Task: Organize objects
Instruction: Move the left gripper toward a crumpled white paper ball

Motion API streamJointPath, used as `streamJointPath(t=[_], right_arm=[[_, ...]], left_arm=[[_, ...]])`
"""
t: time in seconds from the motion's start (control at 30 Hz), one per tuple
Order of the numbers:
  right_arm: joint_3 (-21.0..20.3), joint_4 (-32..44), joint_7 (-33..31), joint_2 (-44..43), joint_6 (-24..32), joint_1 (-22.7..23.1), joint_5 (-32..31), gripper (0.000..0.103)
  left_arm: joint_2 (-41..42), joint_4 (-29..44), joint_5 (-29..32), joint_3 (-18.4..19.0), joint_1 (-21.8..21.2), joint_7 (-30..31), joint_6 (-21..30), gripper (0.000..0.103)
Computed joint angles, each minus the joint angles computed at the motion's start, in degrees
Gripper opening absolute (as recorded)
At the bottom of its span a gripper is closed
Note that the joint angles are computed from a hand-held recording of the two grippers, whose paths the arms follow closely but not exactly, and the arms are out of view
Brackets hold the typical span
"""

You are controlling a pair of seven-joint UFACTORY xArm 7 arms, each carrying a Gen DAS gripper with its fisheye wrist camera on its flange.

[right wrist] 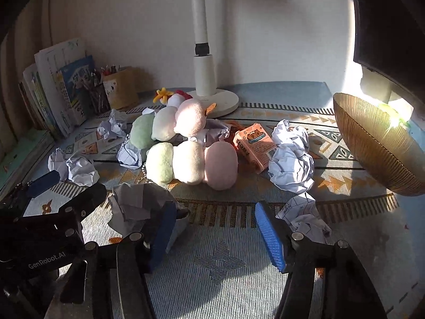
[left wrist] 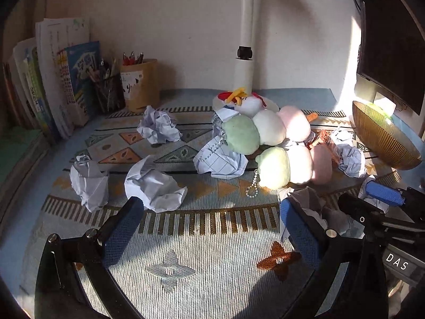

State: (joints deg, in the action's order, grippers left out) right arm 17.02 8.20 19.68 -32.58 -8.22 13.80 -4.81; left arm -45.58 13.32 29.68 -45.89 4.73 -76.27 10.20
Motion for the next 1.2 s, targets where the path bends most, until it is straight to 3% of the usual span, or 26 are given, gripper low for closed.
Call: streamJointPath(t=[0.23,1.2], right_arm=[[4.1,-0.5,1.1,-1.6,-0.4,-2.8,-0.4,0.065],[2.9,0.0,1.4,-0.7,0.1,-2.0,-0.9,0.068]], left_arm=[[0.6,0.2,0.1,0.4,-0.2,0.3,-0.2,0.102],[0.2,-0.3,-1.2,0.9,-0.5,1.1,-1.1,0.102]])
